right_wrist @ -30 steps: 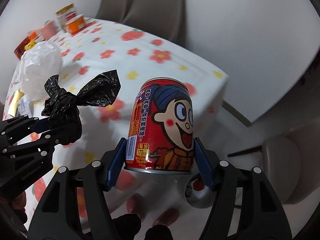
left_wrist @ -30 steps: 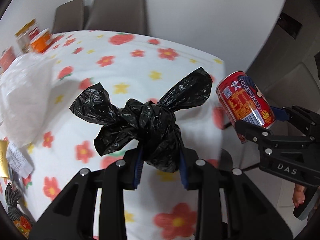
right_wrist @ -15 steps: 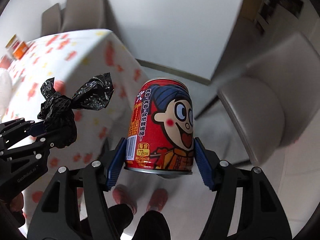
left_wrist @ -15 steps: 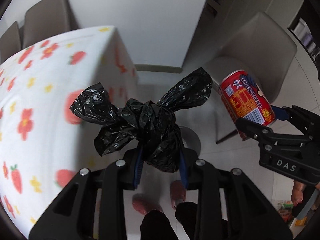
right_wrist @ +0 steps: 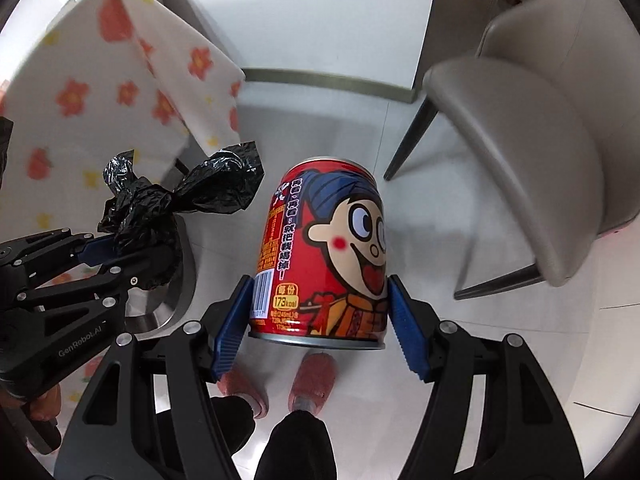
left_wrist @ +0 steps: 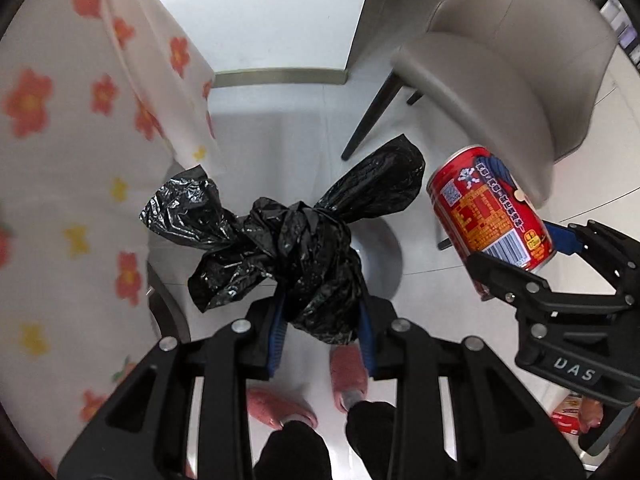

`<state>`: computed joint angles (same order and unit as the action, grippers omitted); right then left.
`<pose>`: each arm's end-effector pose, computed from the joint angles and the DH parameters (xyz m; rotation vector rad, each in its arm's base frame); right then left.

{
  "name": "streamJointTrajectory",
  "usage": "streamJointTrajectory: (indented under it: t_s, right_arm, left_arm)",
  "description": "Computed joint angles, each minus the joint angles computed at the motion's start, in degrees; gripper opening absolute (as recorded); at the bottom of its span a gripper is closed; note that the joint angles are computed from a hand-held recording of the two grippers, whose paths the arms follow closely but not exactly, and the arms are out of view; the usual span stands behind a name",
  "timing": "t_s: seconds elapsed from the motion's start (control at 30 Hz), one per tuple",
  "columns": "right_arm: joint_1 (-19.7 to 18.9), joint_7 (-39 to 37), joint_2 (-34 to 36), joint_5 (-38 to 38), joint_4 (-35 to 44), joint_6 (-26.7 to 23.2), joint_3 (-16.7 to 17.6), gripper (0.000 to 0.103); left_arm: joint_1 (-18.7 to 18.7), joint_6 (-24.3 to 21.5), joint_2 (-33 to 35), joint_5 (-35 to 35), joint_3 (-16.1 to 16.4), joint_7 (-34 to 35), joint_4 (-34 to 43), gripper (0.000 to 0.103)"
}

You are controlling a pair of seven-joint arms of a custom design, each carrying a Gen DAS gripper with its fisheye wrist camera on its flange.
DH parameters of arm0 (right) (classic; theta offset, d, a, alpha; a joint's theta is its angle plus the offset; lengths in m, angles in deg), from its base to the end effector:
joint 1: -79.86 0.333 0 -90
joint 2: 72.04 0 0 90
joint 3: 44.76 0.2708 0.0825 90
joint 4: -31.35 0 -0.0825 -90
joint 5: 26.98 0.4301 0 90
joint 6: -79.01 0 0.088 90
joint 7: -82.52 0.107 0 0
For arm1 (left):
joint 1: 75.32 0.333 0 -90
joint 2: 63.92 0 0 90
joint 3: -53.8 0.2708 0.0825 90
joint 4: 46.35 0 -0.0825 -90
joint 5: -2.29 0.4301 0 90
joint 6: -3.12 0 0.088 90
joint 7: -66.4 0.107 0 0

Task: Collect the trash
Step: 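Carry the can and black bag over the grey bin and release them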

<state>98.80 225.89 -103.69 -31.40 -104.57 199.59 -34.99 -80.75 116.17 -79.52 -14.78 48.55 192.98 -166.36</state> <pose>0.4223 0.2304 0.4994 -1.5688 2.3999 -0.2632 0.5344 -0.1222 0.4979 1.2687 -2.8258 0.4648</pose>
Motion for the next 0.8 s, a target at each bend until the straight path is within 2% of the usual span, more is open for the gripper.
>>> streamJointTrajectory:
  t_s: [0.2,0.37,0.47,0.8]
  right_arm:
    - [-0.32,-1.07,1.85,0.64,-5.79,8.68,-1.16,0.064]
    - [-0.76,-2.10,3.24,0.74,-7.69,11.95,-1.62,0.064]
    - [-0.87,-2.06,2.65,0.89,-8.47,12.35,-1.66,0.064]
    - [-1.79,-2.08,-1.51,1.28,-11.00,9.71,-2.00,0.064]
  left_arm:
    - [-0.46,6.22,3.71,1.68,-1.30,-0.45,-3.00,0.031]
    - [-0.97,7.99,6.02,2.93,-2.14,-0.77,-3.58,0.031]
    - [-1.36,7.89,4.46,3.09,-2.28,-0.51,-5.49,0.031]
    - [-2.29,5.97,5.84,3.21,-2.67,1.68,-4.97,0.031]
